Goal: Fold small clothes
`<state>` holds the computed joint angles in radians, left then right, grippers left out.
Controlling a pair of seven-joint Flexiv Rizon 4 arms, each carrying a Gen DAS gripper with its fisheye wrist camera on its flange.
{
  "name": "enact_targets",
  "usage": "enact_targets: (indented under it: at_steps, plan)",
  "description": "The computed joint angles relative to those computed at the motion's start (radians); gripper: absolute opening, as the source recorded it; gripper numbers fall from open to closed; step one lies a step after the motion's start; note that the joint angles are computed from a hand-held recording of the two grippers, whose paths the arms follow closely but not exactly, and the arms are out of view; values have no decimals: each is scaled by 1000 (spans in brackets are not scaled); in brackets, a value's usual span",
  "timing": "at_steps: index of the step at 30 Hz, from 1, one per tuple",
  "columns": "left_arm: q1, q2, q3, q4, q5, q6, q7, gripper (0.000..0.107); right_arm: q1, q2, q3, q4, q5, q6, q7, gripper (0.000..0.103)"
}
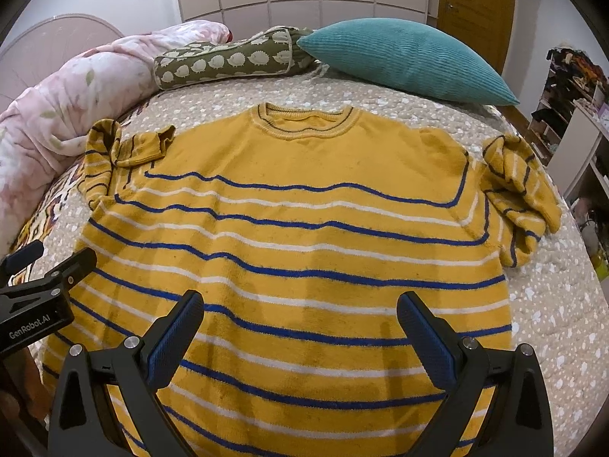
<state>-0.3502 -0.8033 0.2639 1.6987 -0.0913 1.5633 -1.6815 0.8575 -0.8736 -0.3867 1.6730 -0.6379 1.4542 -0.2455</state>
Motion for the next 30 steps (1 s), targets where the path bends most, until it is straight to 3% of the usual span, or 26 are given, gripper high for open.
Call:
enact_targets:
  at_steps: [18, 30]
  plan:
    - [4, -12, 5, -16, 7, -16, -9, 103, -25, -13, 37, -37, 0, -22, -21, 103]
    - [41, -34, 11, -59, 3, -39, -33, 103, -106, -62, 142, -159, 9, -80, -118, 103]
